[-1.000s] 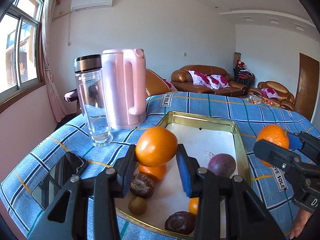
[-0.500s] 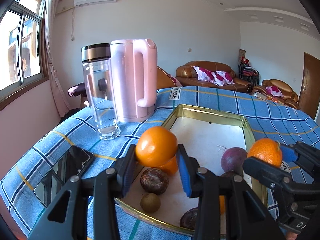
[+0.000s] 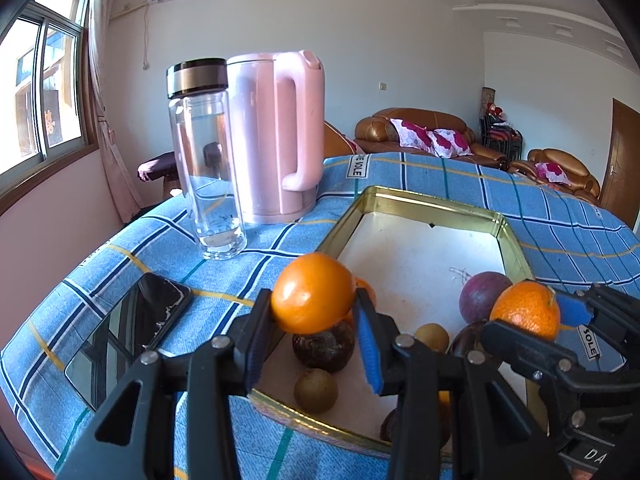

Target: Organize fruits

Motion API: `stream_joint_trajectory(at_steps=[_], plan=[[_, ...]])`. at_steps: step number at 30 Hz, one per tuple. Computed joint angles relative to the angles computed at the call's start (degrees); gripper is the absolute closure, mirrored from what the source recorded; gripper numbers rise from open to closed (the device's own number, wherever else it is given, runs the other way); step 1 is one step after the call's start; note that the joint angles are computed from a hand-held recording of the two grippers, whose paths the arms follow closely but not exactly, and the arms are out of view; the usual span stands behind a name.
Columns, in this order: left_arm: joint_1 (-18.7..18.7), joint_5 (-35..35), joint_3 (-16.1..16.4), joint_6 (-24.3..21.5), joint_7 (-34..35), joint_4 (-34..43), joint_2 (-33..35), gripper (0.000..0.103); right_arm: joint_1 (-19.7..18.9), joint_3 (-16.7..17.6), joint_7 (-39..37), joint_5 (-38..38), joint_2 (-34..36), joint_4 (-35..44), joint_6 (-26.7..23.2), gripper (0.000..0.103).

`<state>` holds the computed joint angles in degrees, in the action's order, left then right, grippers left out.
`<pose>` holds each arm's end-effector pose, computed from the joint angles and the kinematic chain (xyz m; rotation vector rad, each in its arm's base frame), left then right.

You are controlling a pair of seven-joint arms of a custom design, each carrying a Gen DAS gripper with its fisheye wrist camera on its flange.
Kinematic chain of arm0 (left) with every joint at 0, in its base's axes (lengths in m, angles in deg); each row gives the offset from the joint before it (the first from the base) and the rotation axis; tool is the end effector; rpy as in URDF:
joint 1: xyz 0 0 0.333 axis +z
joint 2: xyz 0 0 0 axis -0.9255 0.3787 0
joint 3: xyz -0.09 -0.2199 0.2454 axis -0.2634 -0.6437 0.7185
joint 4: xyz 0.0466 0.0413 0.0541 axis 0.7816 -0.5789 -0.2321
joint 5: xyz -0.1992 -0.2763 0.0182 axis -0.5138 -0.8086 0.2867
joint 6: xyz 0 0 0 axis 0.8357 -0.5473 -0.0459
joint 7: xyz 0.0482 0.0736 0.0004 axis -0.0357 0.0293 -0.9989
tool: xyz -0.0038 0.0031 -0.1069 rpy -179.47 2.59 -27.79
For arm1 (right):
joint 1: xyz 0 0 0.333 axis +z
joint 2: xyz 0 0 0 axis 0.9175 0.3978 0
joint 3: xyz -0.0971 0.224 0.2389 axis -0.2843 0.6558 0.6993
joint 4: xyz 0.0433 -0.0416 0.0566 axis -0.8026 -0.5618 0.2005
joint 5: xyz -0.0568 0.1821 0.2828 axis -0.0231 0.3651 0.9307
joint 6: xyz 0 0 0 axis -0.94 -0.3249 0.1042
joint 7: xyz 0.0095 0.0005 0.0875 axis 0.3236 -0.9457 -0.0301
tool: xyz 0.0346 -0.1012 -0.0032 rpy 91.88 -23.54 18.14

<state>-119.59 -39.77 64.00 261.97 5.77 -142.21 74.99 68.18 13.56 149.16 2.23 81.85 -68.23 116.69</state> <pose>0.6207 -0.1206 0.4499 -1.6934 1.4830 -0.8114 0.6353 0.3007 0.4598 -1.8889 1.0176 -0.4833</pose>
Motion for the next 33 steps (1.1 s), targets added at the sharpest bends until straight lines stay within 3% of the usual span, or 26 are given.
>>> stream_joint_trajectory(at_steps=[4, 6, 8, 10, 11, 14, 18, 21, 26, 29, 33], plan=[[1.19, 0.79, -1.25, -0.61, -0.55, -0.34, -0.73, 0.061, 0.73, -0.64, -0.35, 0.45, 0.27, 0.39, -1.13, 0.054], [-0.37, 0.83, 0.63, -0.36, -1.06, -0.71, -0.17, 0.061, 1.08, -1.27, 0.17, 0.62, -0.01, 0.11, -0.50, 0.053], [-0.13, 1.03, 0.15, 0.18, -0.56, -1.23, -0.61, 0.052, -1.54, 2.17, -0.95, 1.11, 0.64, 0.02, -0.82, 0.051], [-1.56, 0.29, 1.66, -0.02, -0.45, -1.52, -0.26, 0.031, -2.01, 2.72, -1.17, 1.45, 0.58, -0.19, -0.90, 0.039], [-2.21, 0.04, 2.24, 0.51, -0.35, -1.94, -0.32, 0.029, -1.33, 1.69, -0.82, 1.59, 0.14, -0.51, -0.37, 0.032], [-3.16, -1.86, 2.42, 2.40, 1.34, -3.06, -1.31, 0.026, -1.91, 1.97, -0.44, 1.50, -0.77, -1.65, 0.45, 0.031], [-4.23, -5.37, 2.12, 5.18, 3.71, -4.52, -2.66, 0.015, 1.29, -4.05, 3.90, 0.99, -4.57, -5.50, 4.18, 0.026], [-4.18, -7.32, 0.83, 7.05, 5.84, -5.14, -3.92, 0.009, 6.54, -12.14, 8.31, 1.26, -7.65, -8.00, 6.47, 0.024], [-6.55, -11.59, 1.67, 7.92, 9.97, -5.07, -4.51, 0.005, 10.05, -18.65, 13.41, 0.50, -10.56, -10.70, 9.32, 0.022], [-7.62, -14.19, 1.99, 8.49, 12.34, -4.93, -4.87, 0.003, 15.47, -25.87, 15.39, 0.88, -12.18, -12.21, 10.64, 0.020], [-8.79, -17.35, 2.38, 8.27, 15.70, -4.28, -4.91, 0.000, 16.71, -28.23, 17.21, -0.12, -13.53, -14.09, 12.79, 0.015]])
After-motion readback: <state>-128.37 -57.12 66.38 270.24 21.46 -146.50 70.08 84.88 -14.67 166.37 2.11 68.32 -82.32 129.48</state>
